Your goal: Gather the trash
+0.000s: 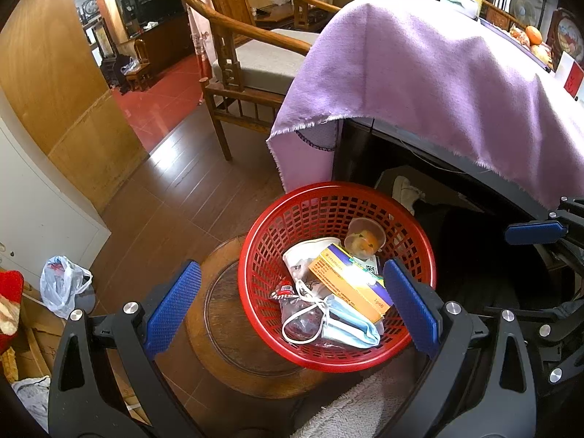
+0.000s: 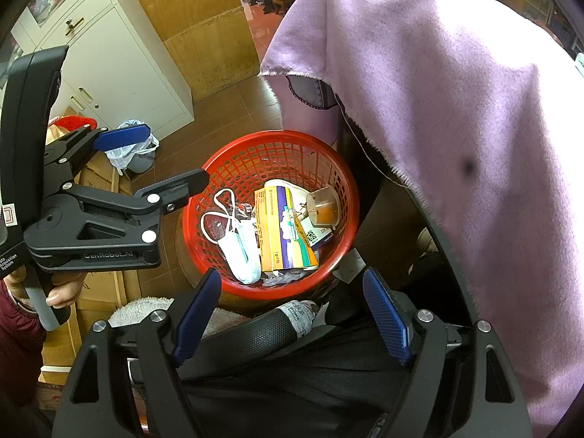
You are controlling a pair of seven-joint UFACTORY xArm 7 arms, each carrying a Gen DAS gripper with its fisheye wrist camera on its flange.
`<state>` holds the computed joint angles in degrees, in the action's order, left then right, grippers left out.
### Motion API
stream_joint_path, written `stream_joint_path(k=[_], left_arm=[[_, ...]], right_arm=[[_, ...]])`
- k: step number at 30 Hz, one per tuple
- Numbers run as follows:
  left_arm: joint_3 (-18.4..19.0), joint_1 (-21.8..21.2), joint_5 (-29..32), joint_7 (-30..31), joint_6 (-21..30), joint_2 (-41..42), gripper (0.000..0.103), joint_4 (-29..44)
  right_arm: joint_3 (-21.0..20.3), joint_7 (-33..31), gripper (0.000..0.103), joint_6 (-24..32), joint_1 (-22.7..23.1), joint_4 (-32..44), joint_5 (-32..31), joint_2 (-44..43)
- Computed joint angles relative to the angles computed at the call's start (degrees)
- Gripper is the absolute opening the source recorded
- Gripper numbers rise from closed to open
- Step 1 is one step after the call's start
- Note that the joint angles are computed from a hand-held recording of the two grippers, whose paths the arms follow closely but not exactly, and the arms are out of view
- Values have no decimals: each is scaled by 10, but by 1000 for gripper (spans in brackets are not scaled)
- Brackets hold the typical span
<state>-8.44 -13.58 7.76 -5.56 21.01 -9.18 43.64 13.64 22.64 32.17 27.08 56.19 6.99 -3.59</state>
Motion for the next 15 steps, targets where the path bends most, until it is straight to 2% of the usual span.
stream_joint_path(k=[15], left_arm=[[-1,0,3,-3,-1,0,96,-1]], right_arm=[[0,0,79,1,0,1,-1,-1]])
